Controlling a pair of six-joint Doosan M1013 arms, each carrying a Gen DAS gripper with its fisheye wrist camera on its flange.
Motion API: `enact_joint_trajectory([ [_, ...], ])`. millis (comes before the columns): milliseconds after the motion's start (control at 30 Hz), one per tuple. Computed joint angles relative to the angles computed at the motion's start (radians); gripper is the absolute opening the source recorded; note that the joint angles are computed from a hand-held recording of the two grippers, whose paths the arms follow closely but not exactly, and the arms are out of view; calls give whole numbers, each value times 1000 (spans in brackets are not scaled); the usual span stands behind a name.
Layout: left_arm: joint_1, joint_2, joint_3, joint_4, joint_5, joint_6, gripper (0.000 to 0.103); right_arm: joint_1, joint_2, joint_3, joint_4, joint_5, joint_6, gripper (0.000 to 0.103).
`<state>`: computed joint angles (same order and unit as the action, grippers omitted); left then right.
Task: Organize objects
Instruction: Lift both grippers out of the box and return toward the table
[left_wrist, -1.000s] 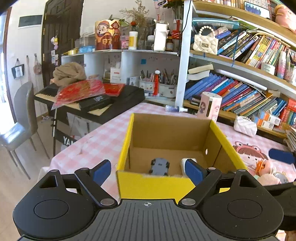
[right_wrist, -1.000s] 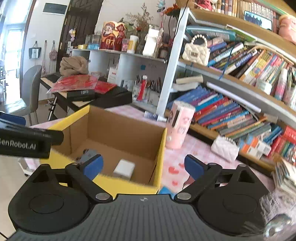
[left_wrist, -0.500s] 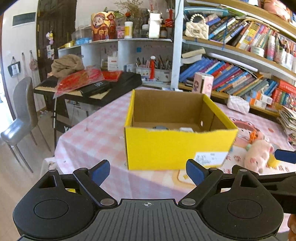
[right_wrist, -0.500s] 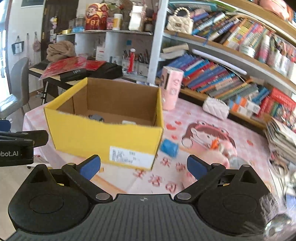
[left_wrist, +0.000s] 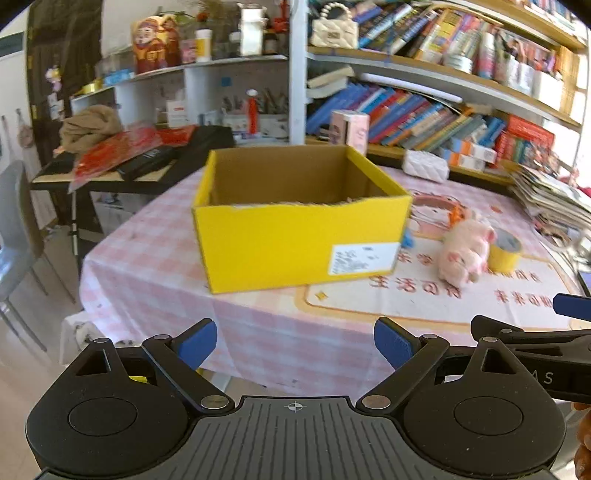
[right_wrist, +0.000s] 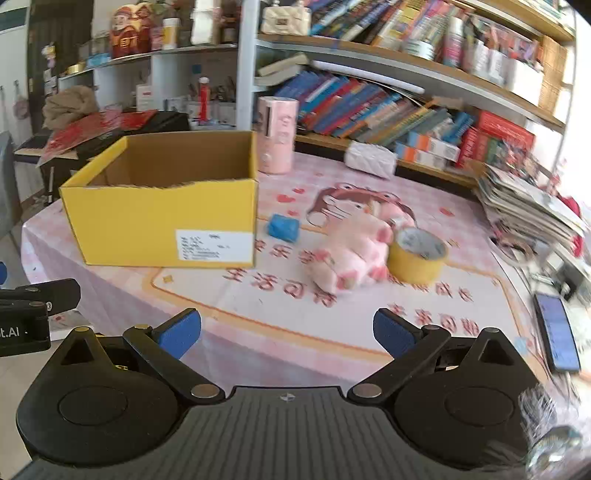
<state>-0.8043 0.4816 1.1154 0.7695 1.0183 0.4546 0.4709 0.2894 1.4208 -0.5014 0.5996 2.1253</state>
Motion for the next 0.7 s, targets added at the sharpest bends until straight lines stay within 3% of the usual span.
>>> enact_joint_trajectory([
  [367,-8,24,-39,-56,-51,105,95,-16,-35,38,-54,59,128,101],
  [700,-2,89,-140,-119,-66,189,95,-47,-31,33,-79,89,149,101],
])
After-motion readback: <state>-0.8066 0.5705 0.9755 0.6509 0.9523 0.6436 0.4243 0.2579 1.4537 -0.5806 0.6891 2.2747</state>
